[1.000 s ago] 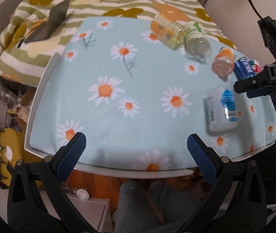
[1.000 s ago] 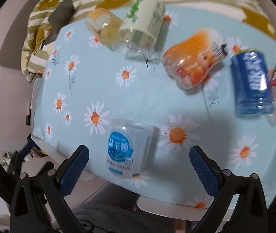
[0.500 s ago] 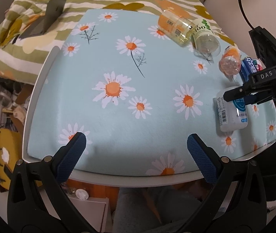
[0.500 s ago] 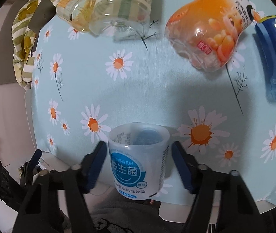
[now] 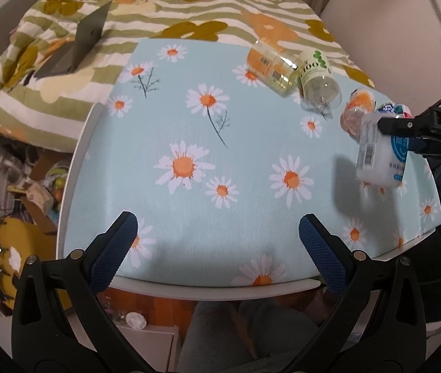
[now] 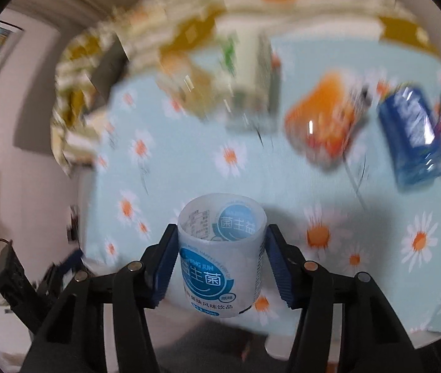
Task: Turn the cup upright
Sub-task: 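Lift the white cup with the right gripper and rotate its opening upward, then lower the white cup onto the cloth and open the right gripper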
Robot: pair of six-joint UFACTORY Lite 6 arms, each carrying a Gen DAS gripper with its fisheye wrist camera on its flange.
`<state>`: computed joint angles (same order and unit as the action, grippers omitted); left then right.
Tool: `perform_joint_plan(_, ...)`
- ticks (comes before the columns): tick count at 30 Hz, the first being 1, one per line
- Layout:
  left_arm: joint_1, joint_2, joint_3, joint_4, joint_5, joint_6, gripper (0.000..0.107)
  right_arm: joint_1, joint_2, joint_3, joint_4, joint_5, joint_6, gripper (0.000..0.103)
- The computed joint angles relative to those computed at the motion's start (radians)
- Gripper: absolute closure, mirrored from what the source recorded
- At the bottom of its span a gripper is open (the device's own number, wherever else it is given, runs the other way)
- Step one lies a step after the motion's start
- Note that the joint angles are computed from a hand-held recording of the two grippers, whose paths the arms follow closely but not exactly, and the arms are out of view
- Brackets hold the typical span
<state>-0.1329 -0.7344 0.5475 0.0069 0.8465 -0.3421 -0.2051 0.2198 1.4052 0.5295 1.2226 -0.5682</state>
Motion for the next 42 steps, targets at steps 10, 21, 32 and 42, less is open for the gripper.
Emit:
perform_joint_plan(10, 0.031, 0.013, 0.02, 0.072, 0.019, -0.015, 0.004, 0.07, -0.505, -0.686, 0.382, -0.716, -0.432, 0.051)
perform_joint_plan(21, 0.073, -0.015, -0.016, 0.081, 0.022, 0.008, 0.004, 0.134, -0.538, -0.832, 0.618, -0.89, -0.71, 0.049)
perform_joint_plan(32, -0.013, -0.022, -0.027, 0.121, 0.032, -0.1, 0.004, 0.1, -0.661, -0.917, 0.444, -0.843, -0.636, 0.049)
perform_joint_plan(42, -0.126, -0.066, -0.034, 0.194, 0.075, -0.24, 0.004, 0.071, -0.677, -0.931, 0.445, -0.818, -0.631, 0.032)
